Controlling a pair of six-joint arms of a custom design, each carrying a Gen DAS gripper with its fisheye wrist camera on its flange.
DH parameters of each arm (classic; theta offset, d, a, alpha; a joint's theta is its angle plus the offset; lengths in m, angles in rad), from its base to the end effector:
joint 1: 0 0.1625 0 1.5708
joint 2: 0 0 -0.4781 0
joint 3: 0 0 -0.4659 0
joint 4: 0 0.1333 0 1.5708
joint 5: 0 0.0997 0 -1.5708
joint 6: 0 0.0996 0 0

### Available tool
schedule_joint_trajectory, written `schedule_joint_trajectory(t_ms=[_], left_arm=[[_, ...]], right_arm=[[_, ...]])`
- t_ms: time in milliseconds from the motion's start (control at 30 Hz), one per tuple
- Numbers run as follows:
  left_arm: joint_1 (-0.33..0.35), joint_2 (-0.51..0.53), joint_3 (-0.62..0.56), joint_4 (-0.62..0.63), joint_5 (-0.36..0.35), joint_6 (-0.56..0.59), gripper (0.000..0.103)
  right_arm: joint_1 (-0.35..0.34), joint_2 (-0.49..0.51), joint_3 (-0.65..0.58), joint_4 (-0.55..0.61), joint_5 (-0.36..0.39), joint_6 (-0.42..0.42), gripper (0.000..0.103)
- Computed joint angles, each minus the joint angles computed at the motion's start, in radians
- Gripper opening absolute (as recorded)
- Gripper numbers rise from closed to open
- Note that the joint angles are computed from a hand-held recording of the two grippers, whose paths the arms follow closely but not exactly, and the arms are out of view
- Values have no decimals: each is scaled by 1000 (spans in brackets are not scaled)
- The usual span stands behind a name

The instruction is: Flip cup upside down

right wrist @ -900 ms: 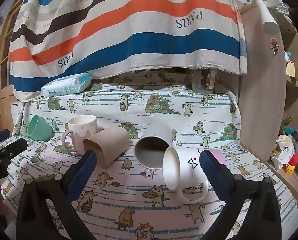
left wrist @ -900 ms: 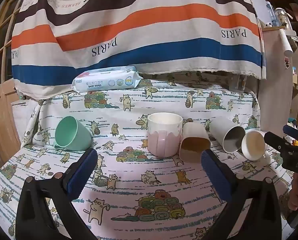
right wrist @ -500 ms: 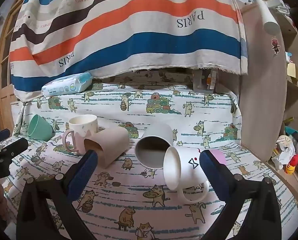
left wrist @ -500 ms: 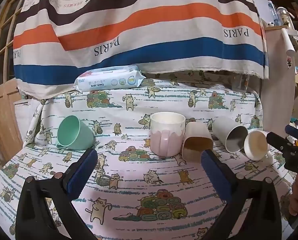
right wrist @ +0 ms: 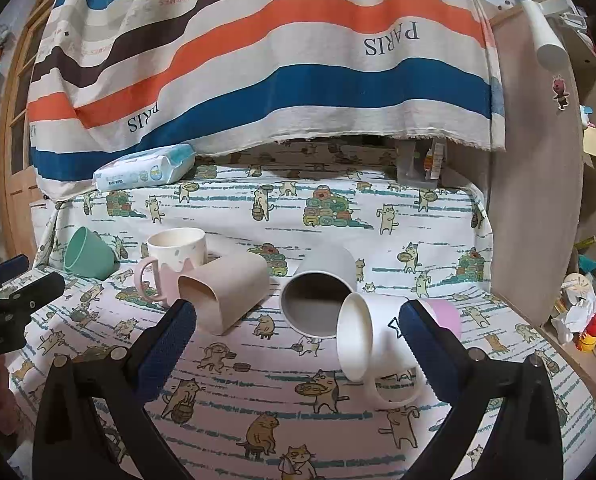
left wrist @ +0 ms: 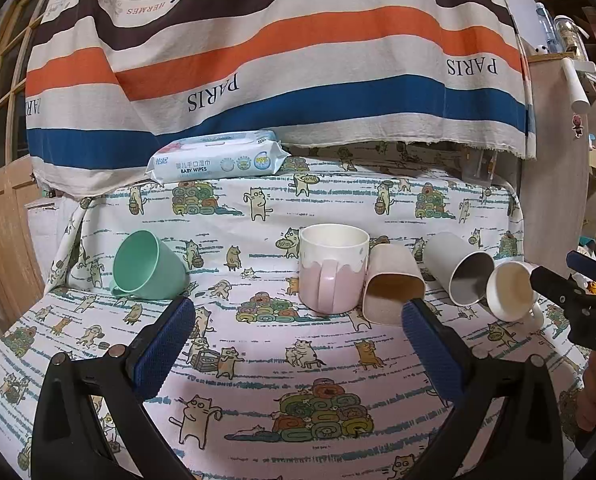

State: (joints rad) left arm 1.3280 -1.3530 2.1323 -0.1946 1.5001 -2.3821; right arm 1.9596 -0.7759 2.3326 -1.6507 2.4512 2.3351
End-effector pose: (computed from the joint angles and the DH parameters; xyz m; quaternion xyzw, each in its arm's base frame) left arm 0.0250 -0.4827 0.1639 0.4083 0.7801 -0.4494 0.1509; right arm 0.2116 -0.3675 -0.0618 0.0821 -0.6807 0.5950 0.4193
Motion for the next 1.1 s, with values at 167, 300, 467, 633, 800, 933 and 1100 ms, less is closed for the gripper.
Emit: schedule_joint_trajectory(t_ms=[167, 300, 467, 633, 800, 933, 1100], left_arm=[[-1, -4, 2, 0, 0, 0, 103], [0, -7, 3, 0, 3, 1, 103], [4, -13, 6, 1, 11, 2, 103], [2, -16, 6, 15, 15, 7, 103], [-2, -17, 4, 25, 19, 11, 103], [-5, -14, 1, 35, 18, 13, 103], [0, -30, 17, 3, 31, 10, 103]], right_arm=[[-5, -9, 4, 22, -12, 17, 103], [-7, -14, 7, 37, -23, 25, 103], [-7, -11, 5, 39, -27, 24, 103], [-4, -9, 3, 33, -18, 21, 103], [-3, -10, 2, 54, -31, 33, 103], [5, -4, -7, 69, -23, 33, 103], [10, 5, -3, 16, 2, 14, 103]])
